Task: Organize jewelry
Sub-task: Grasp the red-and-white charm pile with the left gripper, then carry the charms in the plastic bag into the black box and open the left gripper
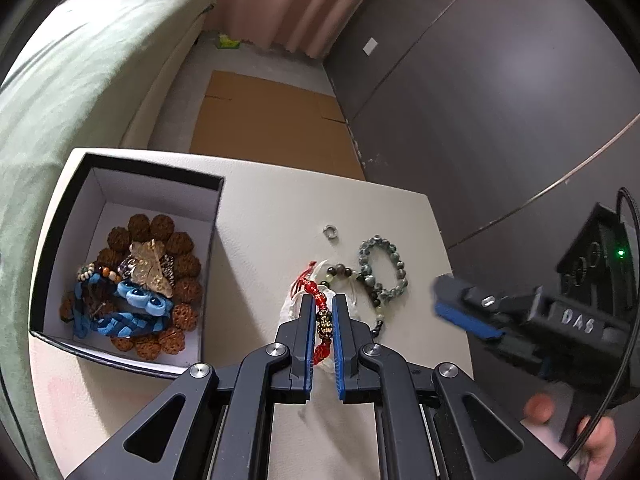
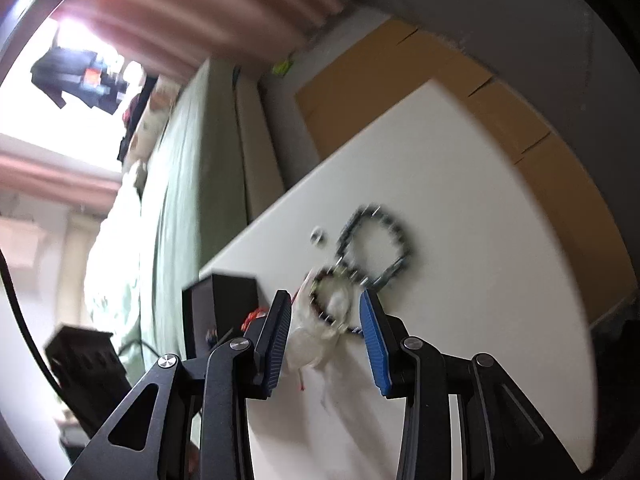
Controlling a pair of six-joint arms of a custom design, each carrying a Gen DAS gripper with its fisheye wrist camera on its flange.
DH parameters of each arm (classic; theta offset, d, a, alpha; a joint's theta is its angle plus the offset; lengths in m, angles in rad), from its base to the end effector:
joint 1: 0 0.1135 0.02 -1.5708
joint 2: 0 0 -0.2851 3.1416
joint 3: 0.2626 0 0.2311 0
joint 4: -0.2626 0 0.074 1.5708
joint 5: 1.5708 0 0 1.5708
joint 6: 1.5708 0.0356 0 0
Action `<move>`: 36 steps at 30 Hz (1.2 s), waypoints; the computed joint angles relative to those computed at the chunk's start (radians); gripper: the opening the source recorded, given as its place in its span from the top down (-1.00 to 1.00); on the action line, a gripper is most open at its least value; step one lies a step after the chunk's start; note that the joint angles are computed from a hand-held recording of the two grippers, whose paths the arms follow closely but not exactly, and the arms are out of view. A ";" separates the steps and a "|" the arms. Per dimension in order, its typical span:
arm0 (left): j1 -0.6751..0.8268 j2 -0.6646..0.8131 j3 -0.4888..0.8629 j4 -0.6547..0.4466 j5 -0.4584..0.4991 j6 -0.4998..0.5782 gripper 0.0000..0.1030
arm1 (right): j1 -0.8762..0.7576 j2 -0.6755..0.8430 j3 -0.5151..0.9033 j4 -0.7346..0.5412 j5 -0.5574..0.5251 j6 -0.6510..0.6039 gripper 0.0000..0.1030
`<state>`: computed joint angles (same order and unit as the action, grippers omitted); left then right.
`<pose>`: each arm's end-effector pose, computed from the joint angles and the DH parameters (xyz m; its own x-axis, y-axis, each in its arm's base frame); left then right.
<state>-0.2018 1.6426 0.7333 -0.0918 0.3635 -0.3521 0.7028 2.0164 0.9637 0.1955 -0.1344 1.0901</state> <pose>0.2745 -0.0691 0.1683 -0.9038 -0.1441 -0.4030 0.0677 0.8816 -0.4670 0.2846 0.2473 0.1240 -0.8940 0.3943 -0.2128 0.1844 0.7567 0.6272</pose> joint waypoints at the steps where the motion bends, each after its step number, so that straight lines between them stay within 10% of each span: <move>1: 0.011 0.005 -0.001 0.001 0.011 0.003 0.85 | 0.008 0.029 0.024 0.004 -0.022 0.000 0.28; 16: 0.150 0.000 -0.028 -0.002 0.154 0.021 0.85 | 0.033 0.277 0.091 0.251 -0.211 0.167 0.28; 19: 0.160 0.002 -0.025 -0.003 0.165 0.020 0.85 | 0.024 0.314 0.066 0.374 -0.246 0.215 0.90; 36: 0.273 -0.101 -0.044 -0.023 0.271 0.024 0.85 | 0.004 0.083 -0.169 0.664 -0.136 0.177 0.93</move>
<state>0.0713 1.5421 0.6897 -0.1145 0.6343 -0.3285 0.7067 2.0999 0.7945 0.8593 -0.2707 1.2671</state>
